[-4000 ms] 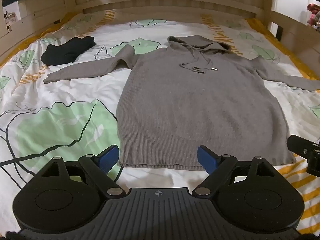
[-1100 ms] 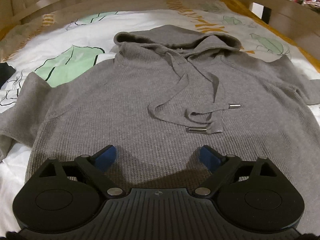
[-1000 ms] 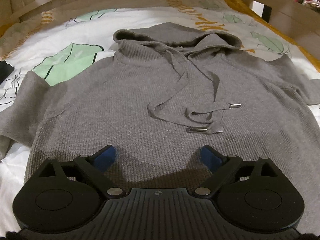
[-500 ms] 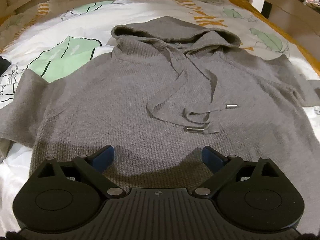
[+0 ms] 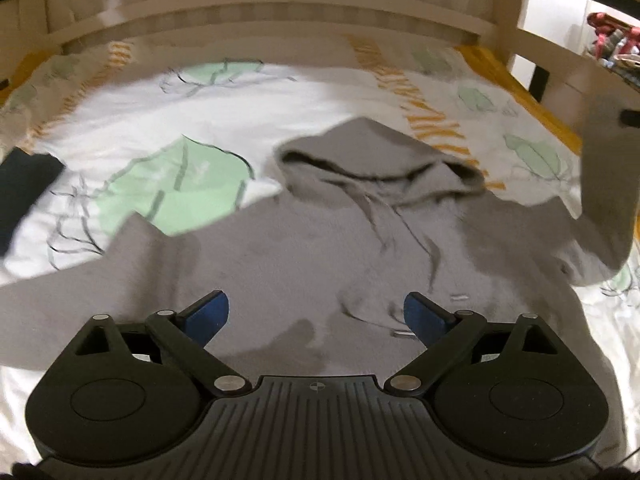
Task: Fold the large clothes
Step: 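Grasp the sleeve cuff with the right gripper and fold it across the body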
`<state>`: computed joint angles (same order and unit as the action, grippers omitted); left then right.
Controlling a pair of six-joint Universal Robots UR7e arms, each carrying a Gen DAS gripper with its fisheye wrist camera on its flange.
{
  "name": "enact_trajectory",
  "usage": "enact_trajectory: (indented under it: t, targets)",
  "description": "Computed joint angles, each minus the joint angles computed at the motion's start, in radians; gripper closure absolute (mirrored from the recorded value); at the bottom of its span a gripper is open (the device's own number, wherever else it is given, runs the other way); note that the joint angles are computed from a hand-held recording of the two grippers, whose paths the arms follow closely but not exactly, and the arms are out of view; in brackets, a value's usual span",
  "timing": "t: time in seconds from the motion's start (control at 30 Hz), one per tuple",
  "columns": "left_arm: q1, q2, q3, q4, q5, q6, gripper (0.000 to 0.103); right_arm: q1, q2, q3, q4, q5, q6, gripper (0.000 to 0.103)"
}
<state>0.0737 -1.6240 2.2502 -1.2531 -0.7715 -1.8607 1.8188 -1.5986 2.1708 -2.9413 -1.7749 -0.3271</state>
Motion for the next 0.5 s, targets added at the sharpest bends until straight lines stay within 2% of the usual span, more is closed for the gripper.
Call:
enact_trajectory:
  t: [0.13,0.23,0.33,0.5]
  targets:
    - [-0.017,-0.038,0.002,0.119,-0.002,-0.107,0.008,0.102,0.068,0.021,-0.001,0.036,0.024,0.089]
    - [-0.025,-0.113,0.052,0.119,-0.012,-0.19,0.008,0.155,0.139,0.04,-0.034,0.058,0.033,0.089]
    - [0.002,-0.17,0.068,0.105,-0.02,-0.193,0.008,0.202,0.213,0.072,-0.077,0.075,0.051,0.089]
    - [0.017,-0.187,0.049,0.168,0.014,-0.235,0.008,0.245,0.347,0.113,-0.16,0.104,0.076,0.089]
